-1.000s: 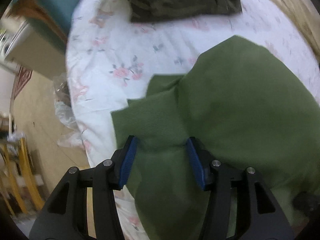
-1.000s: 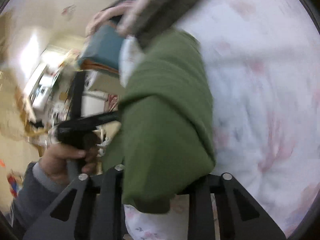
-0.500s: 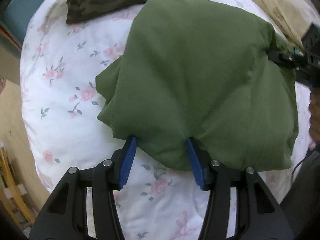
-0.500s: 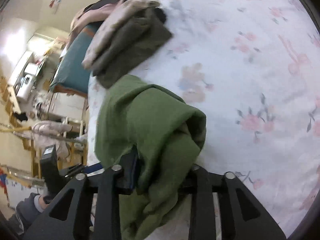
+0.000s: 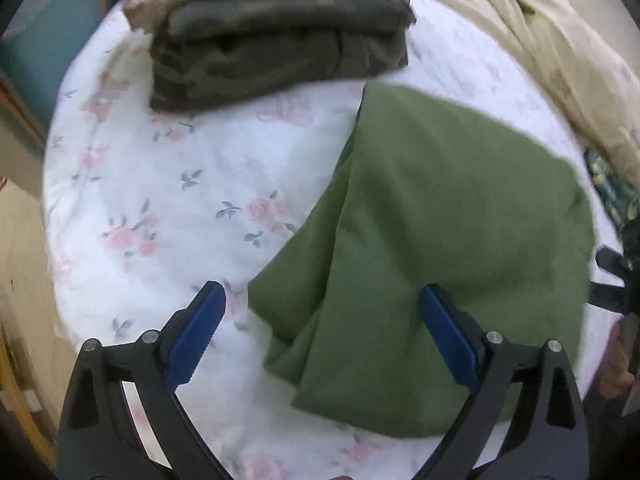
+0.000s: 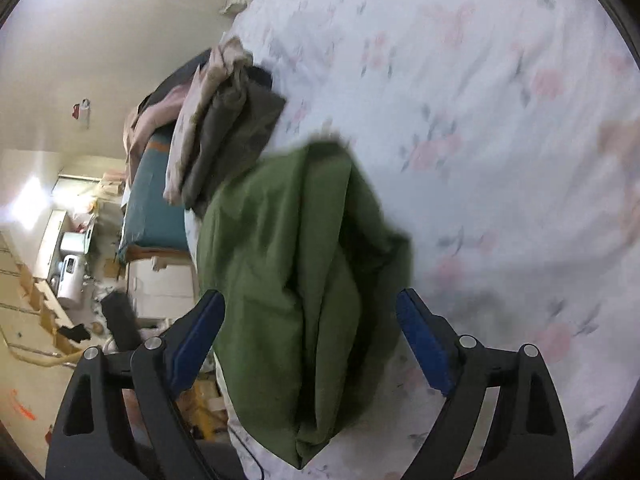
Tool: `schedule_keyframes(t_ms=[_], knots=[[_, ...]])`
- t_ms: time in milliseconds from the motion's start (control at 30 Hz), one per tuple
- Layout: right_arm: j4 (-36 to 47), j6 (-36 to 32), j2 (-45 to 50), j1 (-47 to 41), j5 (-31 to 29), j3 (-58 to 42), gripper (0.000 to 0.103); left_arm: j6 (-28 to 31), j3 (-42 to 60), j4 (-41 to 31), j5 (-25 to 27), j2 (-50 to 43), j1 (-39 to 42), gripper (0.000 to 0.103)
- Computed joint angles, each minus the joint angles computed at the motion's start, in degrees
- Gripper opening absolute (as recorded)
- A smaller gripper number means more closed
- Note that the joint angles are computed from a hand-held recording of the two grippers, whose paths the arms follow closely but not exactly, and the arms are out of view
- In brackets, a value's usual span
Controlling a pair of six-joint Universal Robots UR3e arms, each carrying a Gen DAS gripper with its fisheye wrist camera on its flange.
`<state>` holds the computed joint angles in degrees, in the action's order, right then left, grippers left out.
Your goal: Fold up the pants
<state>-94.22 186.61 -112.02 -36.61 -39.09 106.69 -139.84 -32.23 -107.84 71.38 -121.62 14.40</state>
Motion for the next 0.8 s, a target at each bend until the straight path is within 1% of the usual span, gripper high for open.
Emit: schedule_keyframes(t_ms=[33,67,100,133,167,200,233,267,300,333,367,400,433,467,500,533,567,600,667,733,767,800], knots=[[-2.44,0.92,2.37,3.01,-1.44,-0.08,0.090,0.14,-2.15,0.80,-0.17,0.01,-0.19,0.096],[-3.32,0.67,5.32,5.84,-2.77,-1.08,0.090,0.09,-1.90,0.26,-0.54,-0.94,-0.33,0.096],[-5.24,1.05,6.86,7.52,-3.01,-0.68,0.090,0.41,0.52,-2.26,-1.17,-2.99,-0.37,0.096],[-7.75,1.86,7.54,8.47,-2.60,0.55,0.090,0.90,0.54,-3.03,-1.86,-3.57,0.01,0.095],[-8.82,2.08,8.15,9.16,-2.66,0.85,0.089,1.29,-0.70,-2.55,-2.45,-3.25,-0.01,0.090],[-10.89,2.64,9.07,10.38,-3.58,0.55,0.089,2.22,-0.67,-2.46,-2.93,-3.57,-0.18,0.075],[-12.26,2.98,10.10,11.36,-4.12,-0.14,0.086,4.60,-1.95,-2.82,-3.50,-2.59,-0.50,0.065],[-13.25,3.02,11.33,12.56,-4.90,-1.31,0.082,5.82,-0.83,-3.13,-3.28,-3.14,-1.01,0.050],[-13.65,2.68,12.86,13.77,-5.45,-2.81,0.070,6.18,-1.12,-2.75,-2.22,-2.66,-1.83,0.038],[-14.02,2.67,14.25,14.86,-6.01,-4.22,0.056,4.93,0.99,-2.93,-1.88,-3.99,-2.79,0.032],[-14.34,2.44,15.00,15.86,-7.12,-5.50,0.048,3.92,1.43,-2.61,-0.92,-4.16,-3.38,0.017],[-15.83,0.88,15.75,17.73,-9.27,-7.62,0.032,2.93,1.73,-2.33,0.10,-3.89,-3.95,0.010],[-16.27,-0.15,15.85,18.72,-10.52,-8.86,0.026,2.04,0.60,-1.10,0.26,-2.91,-4.51,0.009],[-16.24,-0.55,16.04,19.18,-10.93,-10.32,0.025,2.21,-1.63,0.54,0.05,-1.16,-4.39,0.007],[-15.06,-0.82,15.15,18.03,-9.19,-10.93,0.023,2.02,-2.16,1.51,-0.35,-0.68,-4.52,0.007],[-14.78,-1.12,14.41,17.06,-7.87,-10.90,0.022,2.51,-4.58,1.90,-1.36,1.96,-3.41,0.007],[-14.67,-1.31,13.07,15.66,-6.20,-10.30,0.021,3.03,-5.05,0.71,-2.42,3.36,-2.41,0.007],[-13.49,-1.67,11.27,13.72,-3.96,-9.55,0.021,3.85,-6.03,0.06,-2.40,4.96,-1.85,0.006],[-11.44,-3.33,9.84,12.26,-1.81,-10.11,0.021,5.56,-10.80,1.00,-3.04,10.50,-0.47,0.006],[-10.11,-5.03,9.52,11.60,0.19,-11.94,0.021,3.42,-12.15,-0.89,-5.19,14.15,1.40,0.006],[-9.30,-6.01,9.29,10.65,2.43,-12.19,0.021,2.64,-12.12,-2.48,-6.15,15.66,2.75,0.006],[-5.98,-8.45,9.24,8.77,6.88,-12.91,0.021,2.01,-13.01,-3.42,-7.09,17.76,3.83,0.006]])
